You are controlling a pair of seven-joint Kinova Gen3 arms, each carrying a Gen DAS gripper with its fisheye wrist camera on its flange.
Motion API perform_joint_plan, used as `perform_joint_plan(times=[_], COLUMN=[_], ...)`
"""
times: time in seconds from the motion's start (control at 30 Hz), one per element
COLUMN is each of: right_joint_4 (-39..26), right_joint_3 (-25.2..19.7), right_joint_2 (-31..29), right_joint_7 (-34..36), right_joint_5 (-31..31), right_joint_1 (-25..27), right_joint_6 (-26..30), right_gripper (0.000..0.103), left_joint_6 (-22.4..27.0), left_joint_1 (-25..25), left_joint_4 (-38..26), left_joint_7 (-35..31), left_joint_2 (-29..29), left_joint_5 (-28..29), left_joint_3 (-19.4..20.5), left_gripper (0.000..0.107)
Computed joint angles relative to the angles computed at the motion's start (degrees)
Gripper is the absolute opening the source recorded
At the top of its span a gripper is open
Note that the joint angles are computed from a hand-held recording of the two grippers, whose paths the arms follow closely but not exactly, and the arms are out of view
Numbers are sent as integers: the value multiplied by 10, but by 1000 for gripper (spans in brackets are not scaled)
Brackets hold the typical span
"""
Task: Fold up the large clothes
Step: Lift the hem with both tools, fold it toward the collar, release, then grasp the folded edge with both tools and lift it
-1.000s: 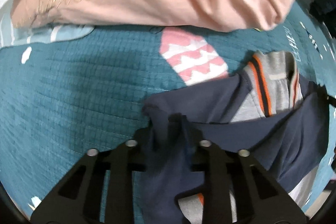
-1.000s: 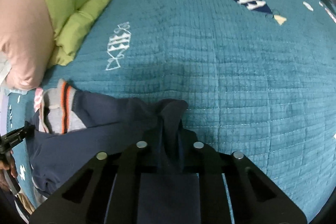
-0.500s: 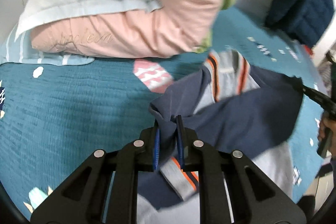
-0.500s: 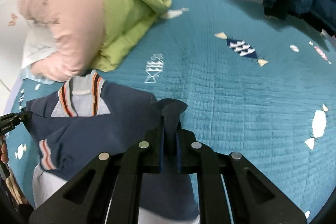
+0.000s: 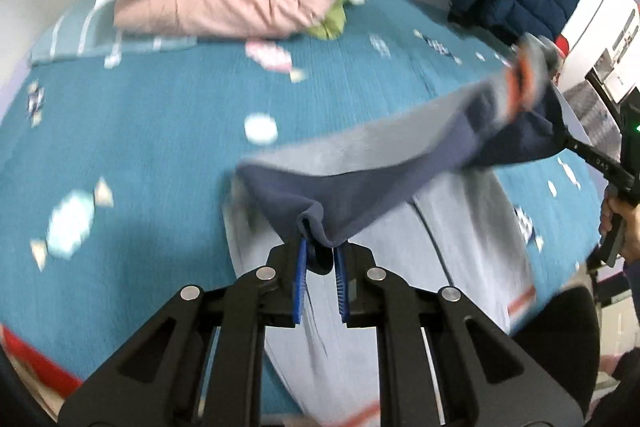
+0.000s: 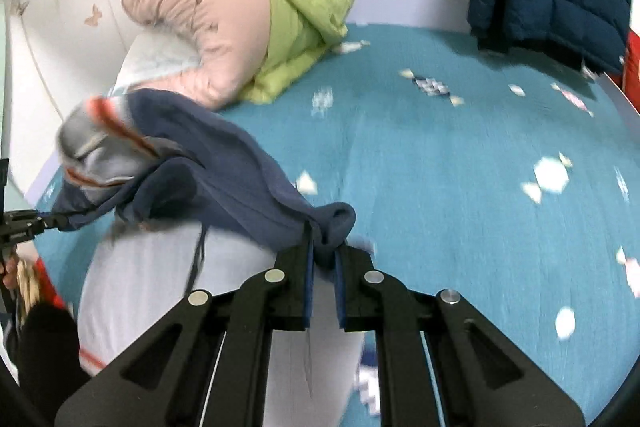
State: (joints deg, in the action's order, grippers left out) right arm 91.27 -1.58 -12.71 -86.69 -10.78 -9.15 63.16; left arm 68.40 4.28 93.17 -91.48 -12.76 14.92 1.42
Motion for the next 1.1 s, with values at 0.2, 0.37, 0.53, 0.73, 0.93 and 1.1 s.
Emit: perform_joint_plan(times=[0.2,0.37,0.53,0.73,0.93,1.1], right_joint_4=[105,143,128,135,117,98], right_joint_3=[8,-3,8,27,40,87], right_joint_2=[-64,-84,-80,-76,-65,-68], right_joint_7=[-5,-35,-44,-48,-53,-42], right_joint_5=[-1,10,-8,-22,-38,-78], right_joint_1=[10,17,13,21,29,50], right_joint_6=[72,78,90,103,138,180], right_gripper=[7,6,7,9,18,42], left_joint_6=[38,47,41,43,53,72], left_joint_1=[15,11,6,-13,-39,-48], left_joint_4=[101,135,143,156,169,160], left_joint_7=[40,68,84,95,114,121], left_joint_2=[-63,-82,-91,-88,-94,-118], left_joint_5=[18,9,25,86,136,138], left_joint_3=[6,12,-7,-63,-83,-89], left_gripper=[12,13,13,33,42,60])
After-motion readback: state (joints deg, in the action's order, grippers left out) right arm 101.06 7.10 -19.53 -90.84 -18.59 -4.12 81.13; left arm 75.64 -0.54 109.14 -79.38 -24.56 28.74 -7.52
